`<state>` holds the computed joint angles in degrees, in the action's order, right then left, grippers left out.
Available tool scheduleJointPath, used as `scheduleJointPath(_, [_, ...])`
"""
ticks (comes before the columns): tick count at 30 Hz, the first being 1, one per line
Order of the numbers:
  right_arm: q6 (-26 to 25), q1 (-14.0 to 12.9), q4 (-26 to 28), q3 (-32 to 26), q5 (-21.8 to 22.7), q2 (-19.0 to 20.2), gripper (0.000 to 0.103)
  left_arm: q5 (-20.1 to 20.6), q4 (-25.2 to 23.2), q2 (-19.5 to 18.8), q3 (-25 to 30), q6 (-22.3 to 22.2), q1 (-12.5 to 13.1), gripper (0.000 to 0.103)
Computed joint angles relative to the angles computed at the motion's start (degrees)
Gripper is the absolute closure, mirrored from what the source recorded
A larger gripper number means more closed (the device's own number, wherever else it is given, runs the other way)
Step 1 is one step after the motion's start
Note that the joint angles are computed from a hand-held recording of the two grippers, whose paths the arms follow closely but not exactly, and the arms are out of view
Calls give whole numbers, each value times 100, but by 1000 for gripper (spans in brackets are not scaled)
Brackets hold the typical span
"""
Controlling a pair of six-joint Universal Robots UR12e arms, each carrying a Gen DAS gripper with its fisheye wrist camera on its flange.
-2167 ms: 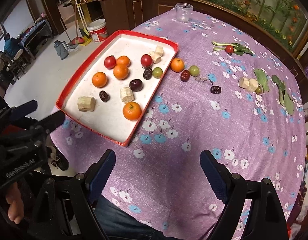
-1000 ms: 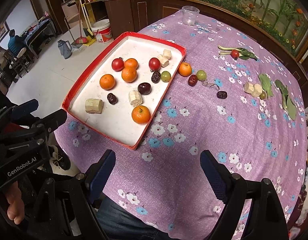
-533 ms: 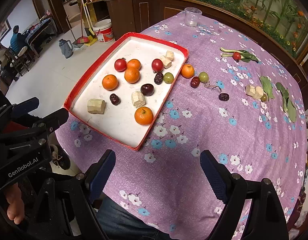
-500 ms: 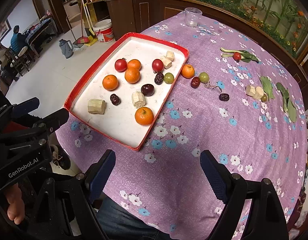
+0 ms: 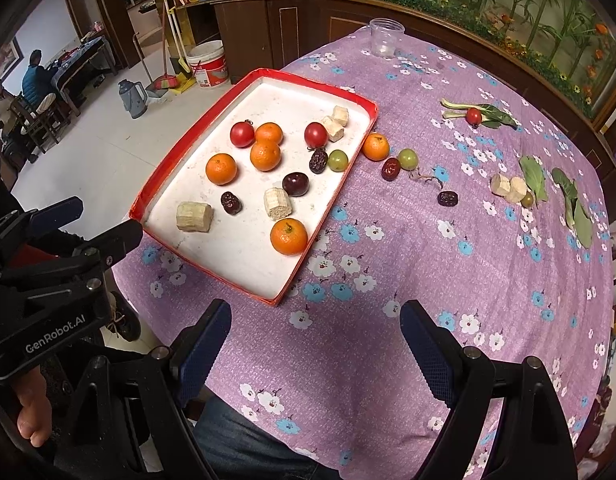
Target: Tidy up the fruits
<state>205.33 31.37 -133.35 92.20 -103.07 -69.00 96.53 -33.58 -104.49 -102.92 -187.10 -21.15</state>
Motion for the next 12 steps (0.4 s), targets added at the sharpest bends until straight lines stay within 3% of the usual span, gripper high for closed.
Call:
scheduleJointPath(8, [-13, 10, -9, 2, -42, -5, 15, -31, 63, -4, -14, -5, 26, 26])
scheduleJointPath(12, [-4, 10, 1, 8, -25, -6, 15, 38, 398, 18, -114, 80, 13, 26])
